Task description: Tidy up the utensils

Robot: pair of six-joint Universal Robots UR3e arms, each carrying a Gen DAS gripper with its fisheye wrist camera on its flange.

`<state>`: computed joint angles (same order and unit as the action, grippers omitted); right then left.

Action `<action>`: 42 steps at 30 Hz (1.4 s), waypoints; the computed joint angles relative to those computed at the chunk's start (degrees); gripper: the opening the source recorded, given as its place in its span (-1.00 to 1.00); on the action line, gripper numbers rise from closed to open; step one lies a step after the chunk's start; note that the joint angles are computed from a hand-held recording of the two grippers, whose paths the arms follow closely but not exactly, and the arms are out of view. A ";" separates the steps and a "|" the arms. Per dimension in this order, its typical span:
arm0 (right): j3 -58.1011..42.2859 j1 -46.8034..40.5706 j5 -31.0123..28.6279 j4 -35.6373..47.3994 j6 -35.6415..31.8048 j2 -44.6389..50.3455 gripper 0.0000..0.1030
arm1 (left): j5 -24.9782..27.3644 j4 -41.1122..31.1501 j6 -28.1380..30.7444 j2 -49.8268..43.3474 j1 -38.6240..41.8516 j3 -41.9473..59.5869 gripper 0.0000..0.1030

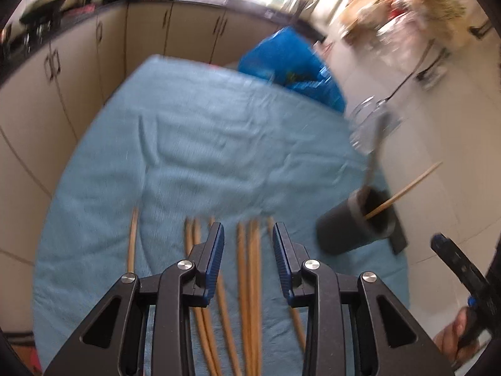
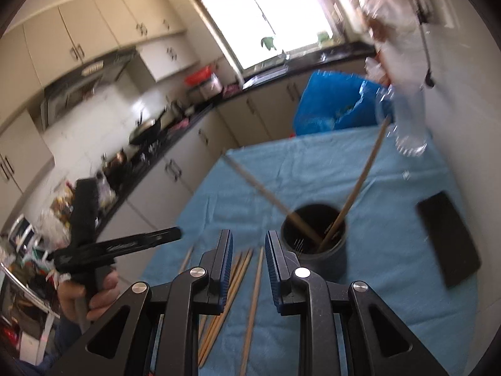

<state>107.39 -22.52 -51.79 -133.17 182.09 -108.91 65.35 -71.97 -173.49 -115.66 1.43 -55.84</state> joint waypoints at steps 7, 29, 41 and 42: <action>0.50 8.31 -7.13 -3.17 2.18 7.56 -0.54 | 5.81 -2.55 -1.38 -11.30 -3.15 7.96 -0.58; -16.61 23.06 -22.39 1.19 5.83 27.63 -0.54 | 3.43 7.65 -1.00 -4.83 -0.98 -5.81 -0.91; -46.93 30.15 -36.03 14.46 7.51 52.17 -0.55 | -5.97 10.22 3.31 8.18 7.94 -18.47 -0.91; -49.72 30.26 -36.31 16.04 7.45 54.02 -0.55 | -6.50 10.18 3.60 8.41 8.35 -18.80 -0.91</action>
<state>57.67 7.74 -88.10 -117.13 189.54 -54.89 58.85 -61.79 -169.89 -107.25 9.78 -74.63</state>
